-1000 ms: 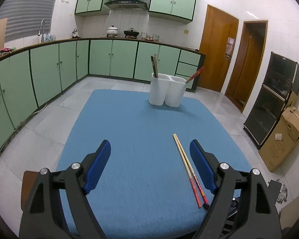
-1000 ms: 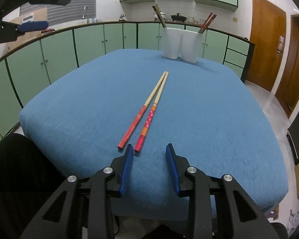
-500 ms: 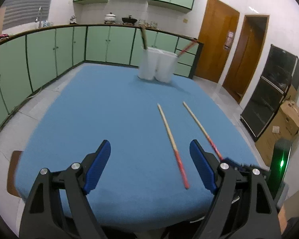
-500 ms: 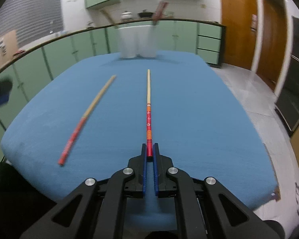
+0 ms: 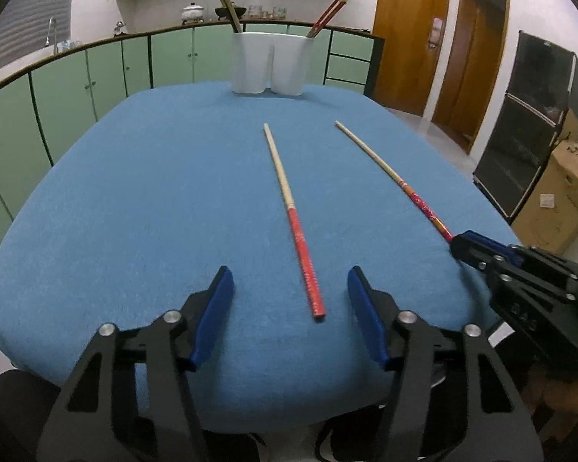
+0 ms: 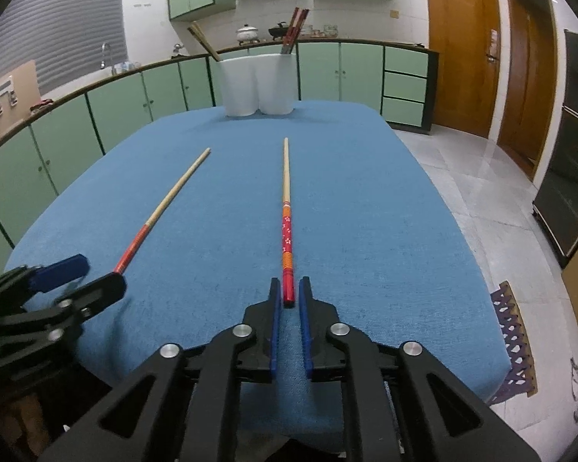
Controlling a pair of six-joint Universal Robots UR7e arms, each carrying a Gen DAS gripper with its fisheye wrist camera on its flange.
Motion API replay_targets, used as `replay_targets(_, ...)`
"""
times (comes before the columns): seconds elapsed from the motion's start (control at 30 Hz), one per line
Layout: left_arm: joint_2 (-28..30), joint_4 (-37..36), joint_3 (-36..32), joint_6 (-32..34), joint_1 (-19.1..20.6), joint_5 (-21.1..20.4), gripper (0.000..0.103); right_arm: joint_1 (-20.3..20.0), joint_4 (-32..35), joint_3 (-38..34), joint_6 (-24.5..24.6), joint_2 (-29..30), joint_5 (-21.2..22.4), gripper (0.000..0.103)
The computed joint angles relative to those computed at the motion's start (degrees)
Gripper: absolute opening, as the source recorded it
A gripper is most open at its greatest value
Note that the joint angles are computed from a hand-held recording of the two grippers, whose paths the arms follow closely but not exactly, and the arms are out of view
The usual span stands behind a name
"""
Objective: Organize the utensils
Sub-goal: 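Grasp one red-patterned chopstick with the right tool while the left tool grasps the other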
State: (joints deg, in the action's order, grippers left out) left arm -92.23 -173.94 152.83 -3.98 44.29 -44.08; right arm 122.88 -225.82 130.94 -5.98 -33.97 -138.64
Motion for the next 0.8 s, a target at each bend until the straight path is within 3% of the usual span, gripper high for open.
replay_targets(0.13,0.92,-4.2,0.42,2.42,0.82,-1.27,0.028,-0.03,-0.29,-0.68,-1.73,0.56,0.07,0.014)
replay_targets(0.17,1.33,-5.58,0.55,3.13,1.24,-1.76,0.026,0.02,-0.37,-0.85,-2.03,0.76,-0.05,0.014)
replay_targets(0.23,1.67,-7.46,0.87,4.22,1.81,-2.92,0.008,0.06,-0.67,-1.19,-2.62,1.2,-0.18,0.014)
replay_targets(0.27,1.74,-7.7,0.88,4.38,1.92,-3.3,0.006,0.05,-0.81,-1.35,-2.87,1.37,-0.25,0.014)
replay_targets(0.47,0.28,-7.33,0.79,3.97,1.82,-4.82,0.005,0.49,-0.49,-1.15,-2.47,0.96,-0.19,0.006)
replay_targets(0.8,-8.97,4.91,-2.9,-0.68,-3.86,-2.39,0.005,4.92,1.72,-0.39,-0.32,-5.46,-0.96,0.006)
